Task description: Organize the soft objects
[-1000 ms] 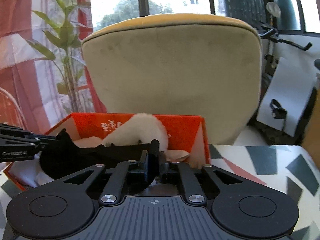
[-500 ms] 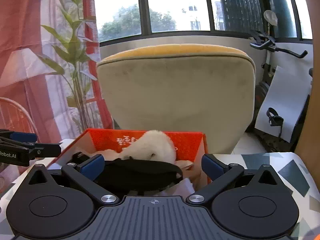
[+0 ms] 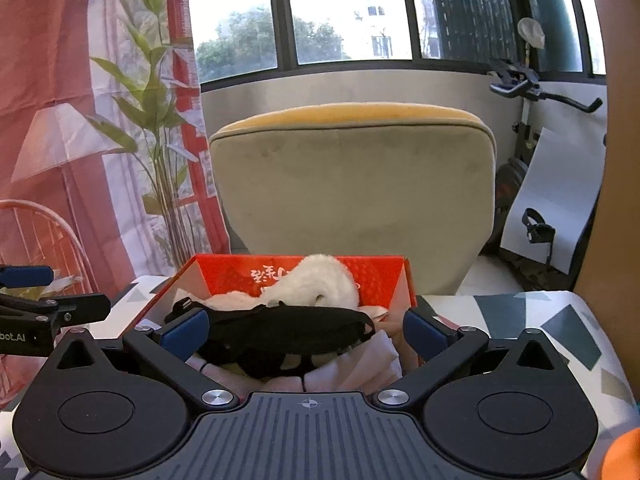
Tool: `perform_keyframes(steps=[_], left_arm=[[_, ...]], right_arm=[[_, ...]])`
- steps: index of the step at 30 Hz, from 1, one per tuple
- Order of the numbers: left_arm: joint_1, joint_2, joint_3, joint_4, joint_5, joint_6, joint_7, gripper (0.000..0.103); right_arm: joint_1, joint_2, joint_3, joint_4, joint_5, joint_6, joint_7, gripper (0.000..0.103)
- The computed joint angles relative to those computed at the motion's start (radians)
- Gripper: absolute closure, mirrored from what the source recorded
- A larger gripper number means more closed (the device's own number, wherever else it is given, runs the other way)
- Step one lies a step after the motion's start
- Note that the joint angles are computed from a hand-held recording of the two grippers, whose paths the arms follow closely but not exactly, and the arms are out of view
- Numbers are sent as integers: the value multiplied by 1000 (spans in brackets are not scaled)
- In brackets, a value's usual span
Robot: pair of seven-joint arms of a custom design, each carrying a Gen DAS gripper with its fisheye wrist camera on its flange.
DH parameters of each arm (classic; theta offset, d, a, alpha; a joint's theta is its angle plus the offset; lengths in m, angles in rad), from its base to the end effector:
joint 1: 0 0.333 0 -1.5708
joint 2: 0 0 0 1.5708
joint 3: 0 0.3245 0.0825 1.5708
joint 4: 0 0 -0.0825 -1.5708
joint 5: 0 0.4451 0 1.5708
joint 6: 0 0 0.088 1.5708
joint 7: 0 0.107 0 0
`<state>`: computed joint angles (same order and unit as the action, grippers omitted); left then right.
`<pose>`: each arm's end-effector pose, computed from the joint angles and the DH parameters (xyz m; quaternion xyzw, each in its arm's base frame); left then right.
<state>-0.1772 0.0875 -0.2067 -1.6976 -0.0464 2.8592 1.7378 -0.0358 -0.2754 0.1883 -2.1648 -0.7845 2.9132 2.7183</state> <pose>0.6509 -0.2532 0.6625 -0.4371 0.7390 -0.4145 0.3017 0.5581 0.1397 0.6039 -0.5068 0.6851 -0.3363 0.4007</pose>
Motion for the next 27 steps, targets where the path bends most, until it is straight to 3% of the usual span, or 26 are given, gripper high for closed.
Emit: perform_keyframes(steps=[6,12,18,21,27], left_arm=[[-5,-51,14,-40,77,-17,-95,0],[4,-129,15,-117,145,16,-163,0],[17,-234,7,-191,189,16,-199,0],[26,-290,3,-230,198,31,-215,0],[38,-407,-2,-281,189,7,-243,0]], right_arm=[[-8,-60,25,-30,-6,-34,36,0],[29,-135,22,-68,87,-89,-19,0],[73,-214,35,-67,192,-230,-97,0],[104,-263,27,-78,245,-251,-152,0],[111,-368,67,-75,293,-327,-189,0]])
